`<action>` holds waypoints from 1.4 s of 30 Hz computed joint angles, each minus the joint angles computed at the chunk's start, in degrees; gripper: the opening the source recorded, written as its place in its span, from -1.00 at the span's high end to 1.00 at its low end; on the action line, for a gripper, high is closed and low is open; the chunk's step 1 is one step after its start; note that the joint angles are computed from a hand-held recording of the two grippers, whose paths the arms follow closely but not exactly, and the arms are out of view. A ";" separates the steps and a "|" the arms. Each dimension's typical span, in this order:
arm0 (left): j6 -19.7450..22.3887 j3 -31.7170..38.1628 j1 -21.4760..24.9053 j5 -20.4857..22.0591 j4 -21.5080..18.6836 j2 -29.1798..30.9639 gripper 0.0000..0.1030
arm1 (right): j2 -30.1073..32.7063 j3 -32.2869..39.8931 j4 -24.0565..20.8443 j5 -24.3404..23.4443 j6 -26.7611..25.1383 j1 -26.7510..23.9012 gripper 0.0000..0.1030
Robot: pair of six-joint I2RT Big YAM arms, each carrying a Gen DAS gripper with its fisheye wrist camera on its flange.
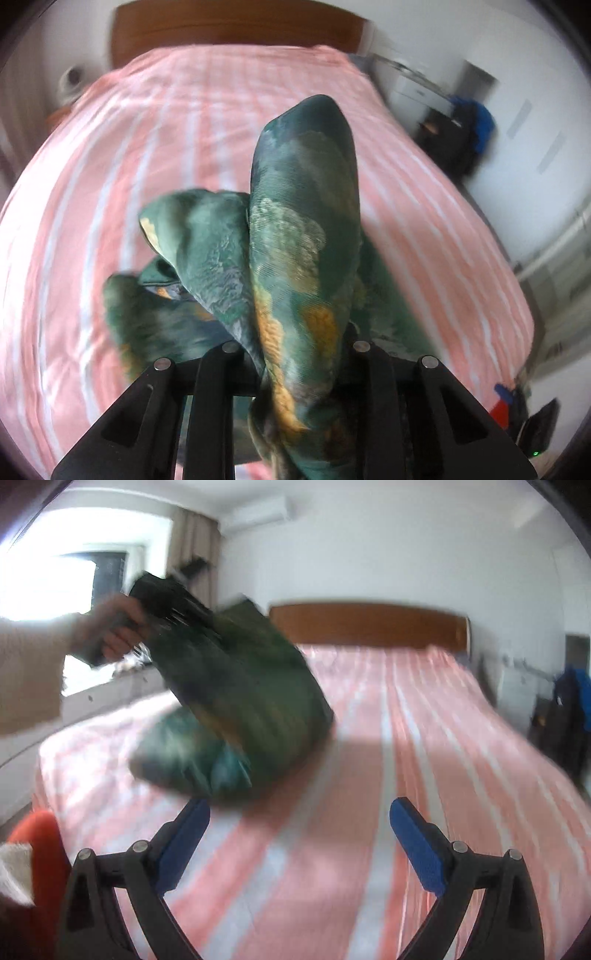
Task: Fold large clothes
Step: 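Fold the lifted end over the bundle with the left gripper and release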
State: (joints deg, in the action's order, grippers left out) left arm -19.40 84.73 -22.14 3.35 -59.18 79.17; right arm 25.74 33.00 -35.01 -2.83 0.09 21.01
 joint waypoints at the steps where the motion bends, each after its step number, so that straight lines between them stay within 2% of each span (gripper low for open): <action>1: -0.39 -2.78 1.50 0.25 1.28 -1.18 0.52 | -0.54 -0.41 -1.49 -1.32 -0.33 -1.55 -0.89; 5: -2.96 -15.03 6.49 0.80 7.15 -5.29 0.48 | -1.18 -3.45 -3.86 -4.72 -1.38 -4.21 -0.89; 7: -4.82 -19.69 7.60 1.77 10.07 -6.76 0.42 | -0.38 -3.50 -3.46 -5.47 -1.85 -4.37 -0.89; 8: -5.79 -21.51 8.16 2.05 11.55 -7.17 0.29 | -0.05 -3.71 -2.87 -5.56 -2.06 -4.37 -0.89; 11: -6.80 -24.52 8.44 1.11 14.61 -7.28 0.11 | 1.02 -4.15 -2.67 -5.31 -2.43 -4.43 -0.89; 14: -7.45 -25.71 8.00 1.16 16.24 -7.47 0.06 | 2.41 -4.56 -2.81 -4.08 -1.70 -2.70 -0.89; 20: -7.41 -25.63 10.87 4.91 16.98 -6.96 -0.06 | 4.42 -4.77 -2.74 -6.21 -1.52 -3.98 -0.89; 26: -8.83 -25.31 10.90 4.44 15.14 -8.48 -0.25 | 5.32 -4.94 -2.57 -7.43 -0.57 -3.67 -0.89; 29: -9.52 -24.04 9.56 1.78 13.52 -8.35 -0.49 | 5.10 -4.90 -2.78 -8.05 -0.56 -3.91 -0.89; 32: -10.55 -22.31 7.68 -4.79 10.05 -7.73 -0.99 | 4.68 -4.95 -2.70 -8.12 -0.45 -3.79 -0.89; 33: -10.78 -22.34 7.44 -5.78 9.86 -7.87 -0.99 | 4.58 -4.97 -2.74 -8.23 -0.38 -3.77 -0.89; 42: -15.42 -25.22 9.75 -2.19 12.41 -11.86 -0.99 | 3.47 -5.06 -3.45 -7.68 0.02 -2.91 -0.89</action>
State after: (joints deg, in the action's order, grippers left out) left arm -34.83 59.51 -12.39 1.16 -46.77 67.31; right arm 29.21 27.94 -38.46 -10.50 0.11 18.10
